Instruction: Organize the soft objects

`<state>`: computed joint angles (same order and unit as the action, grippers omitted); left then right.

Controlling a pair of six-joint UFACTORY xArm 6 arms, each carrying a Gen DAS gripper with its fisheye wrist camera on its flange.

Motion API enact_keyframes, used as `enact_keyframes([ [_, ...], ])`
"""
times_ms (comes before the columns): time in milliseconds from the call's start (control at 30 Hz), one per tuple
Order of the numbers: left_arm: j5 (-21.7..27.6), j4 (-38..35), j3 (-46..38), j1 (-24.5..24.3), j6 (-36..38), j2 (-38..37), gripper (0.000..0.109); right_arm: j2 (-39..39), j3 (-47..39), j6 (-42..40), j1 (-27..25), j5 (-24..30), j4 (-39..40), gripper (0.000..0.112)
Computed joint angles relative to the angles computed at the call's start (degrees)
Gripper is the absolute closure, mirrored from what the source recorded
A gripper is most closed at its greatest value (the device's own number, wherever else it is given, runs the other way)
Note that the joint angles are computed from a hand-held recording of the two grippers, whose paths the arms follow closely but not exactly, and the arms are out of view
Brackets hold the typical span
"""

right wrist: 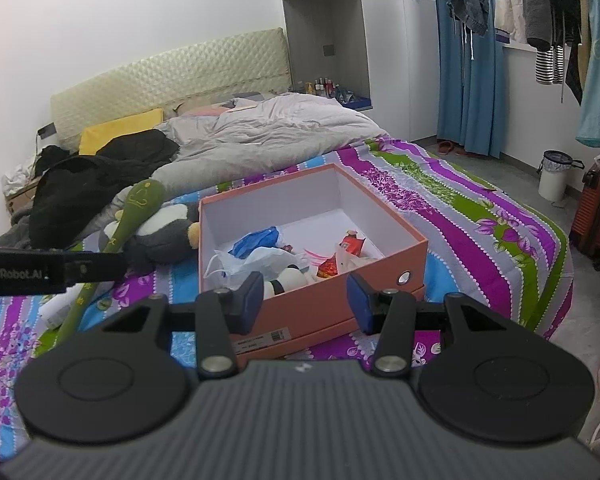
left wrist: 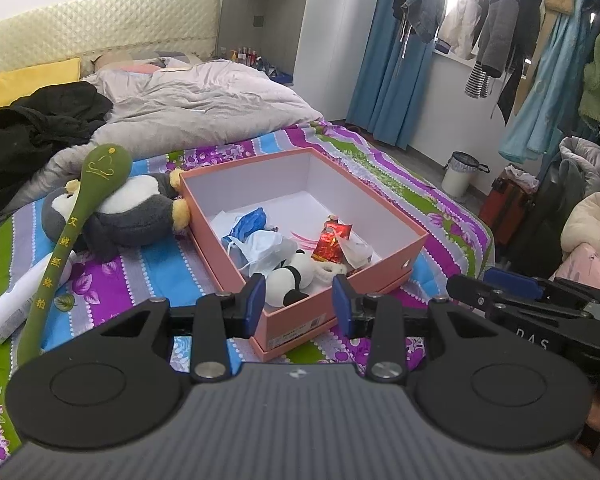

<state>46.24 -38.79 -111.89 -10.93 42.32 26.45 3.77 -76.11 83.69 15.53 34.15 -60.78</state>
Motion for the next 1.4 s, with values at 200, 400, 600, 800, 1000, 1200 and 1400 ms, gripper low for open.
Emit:
enact_keyframes([
  [200, 0.18, -0.03, 0.11, 0.11, -0.05, 0.04, 0.066, -0.19, 0.12, -0.11, -0.03, -0.02, -0.01, 0.064],
  [400, 0.40, 0.21, -0.21, 0.13, -0.37, 0.32, 0.066, -0.20, 0.08, -0.33, -0.04, 0.08, 0.11, 0.064],
  [600, 0.62, 0.32, -0.57, 0.09, -0.63, 0.60, 0.066, 0.06, -0.04, -0.21, 0.04, 0.36, 0.29, 0.064],
  [800, -0.94, 1.63, -0.57, -0.09, -2.46, 0.75, 0.025, 0.35, -0.22, 1.20, -0.01, 1.10, -1.44, 0.027],
  [1000, -1.14, 1.74, -1.10, -0.09, -2.33, 1.11, 0.010, 0.46, 0.05, 0.82, -0.41, 1.34, 0.10, 0.027],
  [1200, -2.14, 2.44, -0.34, -0.41, -3.28, 0.69, 0.007, 0.26, 0.49, 3.00, -0.46, 1.95, -1.31, 0.026],
  [1400, -2.48, 3.18, 0.23, -0.24, -3.91, 0.54, 0.006, 1.03, -0.05, 2.22, -0.40, 1.63, -0.86, 0.026],
])
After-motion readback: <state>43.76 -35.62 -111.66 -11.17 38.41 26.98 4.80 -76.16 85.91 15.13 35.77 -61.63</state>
